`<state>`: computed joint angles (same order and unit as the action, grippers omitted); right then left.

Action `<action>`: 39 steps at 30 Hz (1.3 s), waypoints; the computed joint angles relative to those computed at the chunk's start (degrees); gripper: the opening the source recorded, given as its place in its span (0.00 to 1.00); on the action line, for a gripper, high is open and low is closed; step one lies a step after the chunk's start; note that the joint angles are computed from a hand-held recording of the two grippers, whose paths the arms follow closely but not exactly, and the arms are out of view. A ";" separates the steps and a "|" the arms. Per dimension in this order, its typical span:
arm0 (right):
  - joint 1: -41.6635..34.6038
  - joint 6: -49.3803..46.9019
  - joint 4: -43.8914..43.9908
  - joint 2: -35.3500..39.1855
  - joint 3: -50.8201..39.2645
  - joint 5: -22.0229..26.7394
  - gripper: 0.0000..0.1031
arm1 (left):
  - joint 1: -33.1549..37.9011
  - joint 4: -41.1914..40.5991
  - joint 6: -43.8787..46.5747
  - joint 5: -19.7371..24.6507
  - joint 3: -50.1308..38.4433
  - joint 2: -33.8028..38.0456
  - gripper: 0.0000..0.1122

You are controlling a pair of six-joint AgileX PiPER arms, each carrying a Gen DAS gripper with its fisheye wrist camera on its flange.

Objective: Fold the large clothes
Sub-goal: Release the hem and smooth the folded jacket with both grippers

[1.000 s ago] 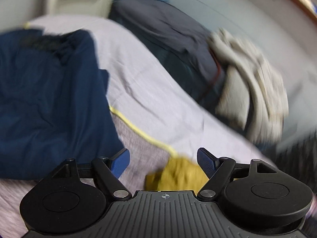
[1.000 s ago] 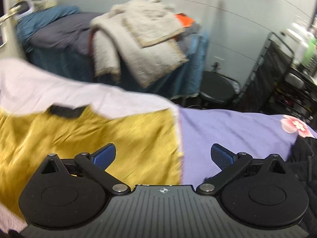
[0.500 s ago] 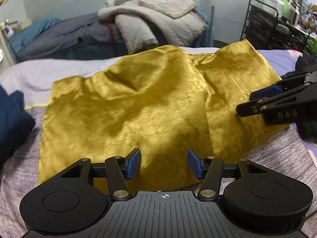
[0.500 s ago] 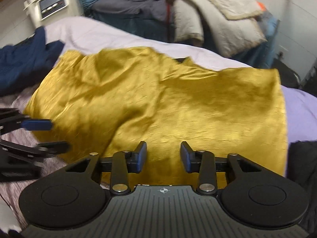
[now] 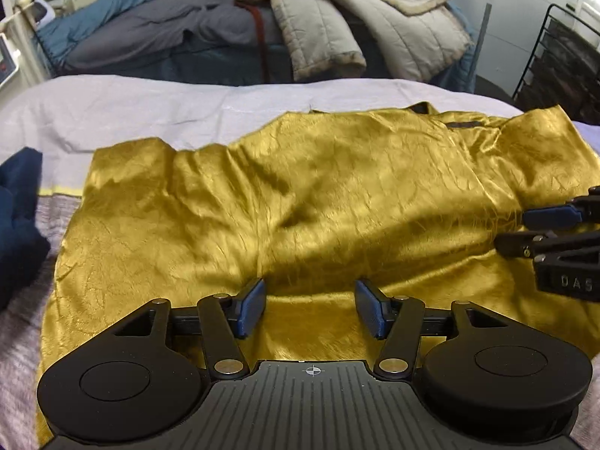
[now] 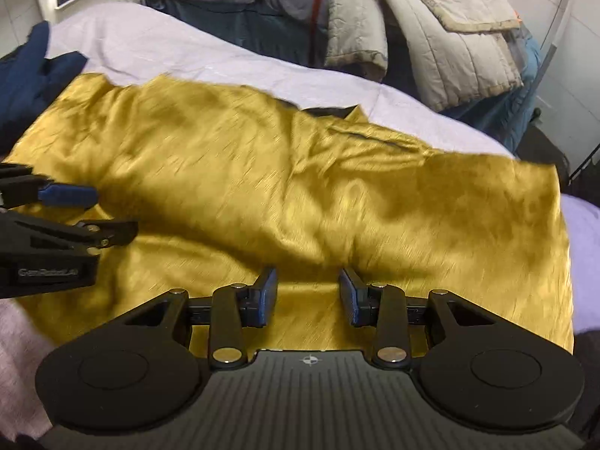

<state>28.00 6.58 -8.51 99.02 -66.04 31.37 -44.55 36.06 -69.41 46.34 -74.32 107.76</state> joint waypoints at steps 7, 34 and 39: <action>-0.90 -0.25 -1.10 6.61 -4.99 0.17 0.46 | 1.31 1.37 2.16 -2.03 -0.98 2.34 0.92; -3.11 12.81 -11.98 -19.46 13.55 1.01 0.82 | -8.00 8.21 -15.55 7.92 14.76 -16.79 0.92; -7.34 9.59 -8.28 -19.96 17.93 0.84 0.87 | -5.28 4.88 -14.96 4.17 20.20 -17.10 0.92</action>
<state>20.66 16.17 -16.78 79.07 -48.12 32.22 -49.83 40.94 -84.37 50.52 -54.12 90.66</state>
